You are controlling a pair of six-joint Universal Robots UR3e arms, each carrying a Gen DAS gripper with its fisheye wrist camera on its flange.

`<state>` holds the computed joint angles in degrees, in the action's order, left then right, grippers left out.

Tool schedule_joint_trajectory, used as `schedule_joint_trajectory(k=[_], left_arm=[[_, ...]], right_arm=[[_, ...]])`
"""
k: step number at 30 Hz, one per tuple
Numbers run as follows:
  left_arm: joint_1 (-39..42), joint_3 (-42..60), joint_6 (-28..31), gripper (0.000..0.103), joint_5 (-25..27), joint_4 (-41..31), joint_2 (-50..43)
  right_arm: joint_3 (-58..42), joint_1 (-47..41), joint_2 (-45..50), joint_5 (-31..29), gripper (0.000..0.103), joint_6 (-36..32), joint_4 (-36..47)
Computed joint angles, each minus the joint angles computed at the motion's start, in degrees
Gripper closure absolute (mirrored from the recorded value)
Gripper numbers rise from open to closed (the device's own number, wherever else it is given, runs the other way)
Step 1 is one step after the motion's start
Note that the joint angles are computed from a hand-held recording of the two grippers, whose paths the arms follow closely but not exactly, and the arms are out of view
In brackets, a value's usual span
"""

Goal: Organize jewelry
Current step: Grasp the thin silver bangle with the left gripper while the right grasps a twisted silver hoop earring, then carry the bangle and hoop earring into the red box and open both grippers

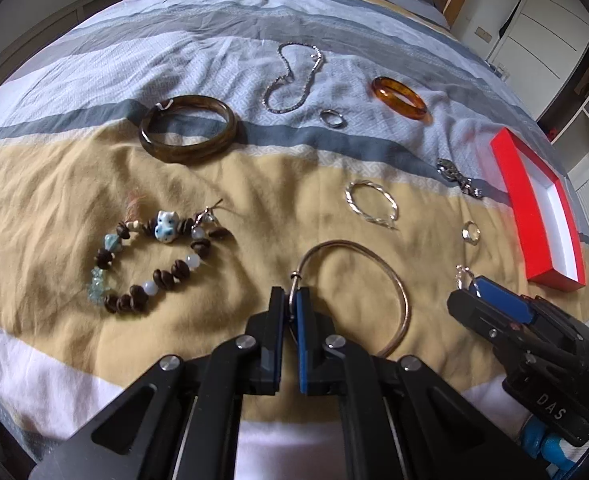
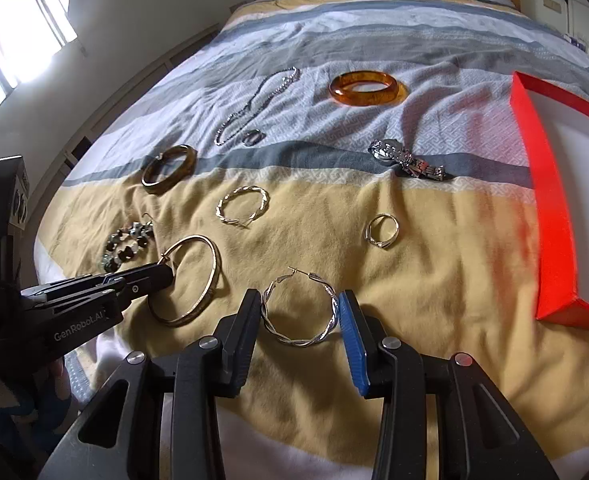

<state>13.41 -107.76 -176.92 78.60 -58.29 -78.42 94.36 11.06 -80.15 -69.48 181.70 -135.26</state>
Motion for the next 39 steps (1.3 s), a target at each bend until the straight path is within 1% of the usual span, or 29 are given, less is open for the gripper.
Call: schedule_joint_trajectory(k=[6, 12, 18, 22, 26, 30, 32, 35, 37, 39], left_arm=[[-2.24, -0.51, -0.40, 0.098, 1.73, -2.43, 5.30], [-7.57, 1.30, -1.80, 0.098, 7.15, -3.79, 8.31], [-13.56, 6.14, -2.71, 0.098, 11.80, -5.87, 9.00], [-18.47, 11.83, -4.21, 0.098, 14.11, -7.27, 6.67], [-23.75, 18.81, -5.81, 0.098, 15.34, -7.84, 1.10], [-29.37, 27.93, -7.56, 0.098, 15.56, -7.68, -8.20], [-31.65, 33.17, -8.27, 0.098, 15.28, -7.65, -13.42], [-35.04, 43.94, -8.90, 0.098, 15.08, -8.52, -23.39], [-37.21, 53.25, -8.71, 0.098, 15.53, -10.24, -31.11], [-38.88, 65.24, -7.65, 0.098, 15.56, -13.43, -40.26]], right_arm=[[5.42, -1.78, -8.67, 0.58, 0.063, -0.63, 0.77], [12.29, -6.52, -20.93, 2.28, 0.063, -2.02, 3.33], [17.24, -13.88, -32.84, 6.21, 0.063, -4.23, 7.76], [18.63, -20.18, -39.39, 9.91, 0.063, -7.33, 12.36], [18.21, -28.44, -43.68, 13.87, 0.063, -12.48, 18.31], [16.49, -37.62, -44.41, 16.91, 0.063, -19.10, 23.91], [15.06, -40.43, -42.05, 16.89, 0.063, -21.48, 24.03], [12.82, -41.96, -36.58, 15.85, 0.063, -23.73, 21.73], [9.81, -42.16, -30.42, 15.24, 0.063, -25.58, 20.83], [6.82, -41.68, -24.55, 13.89, 0.063, -26.20, 19.33]])
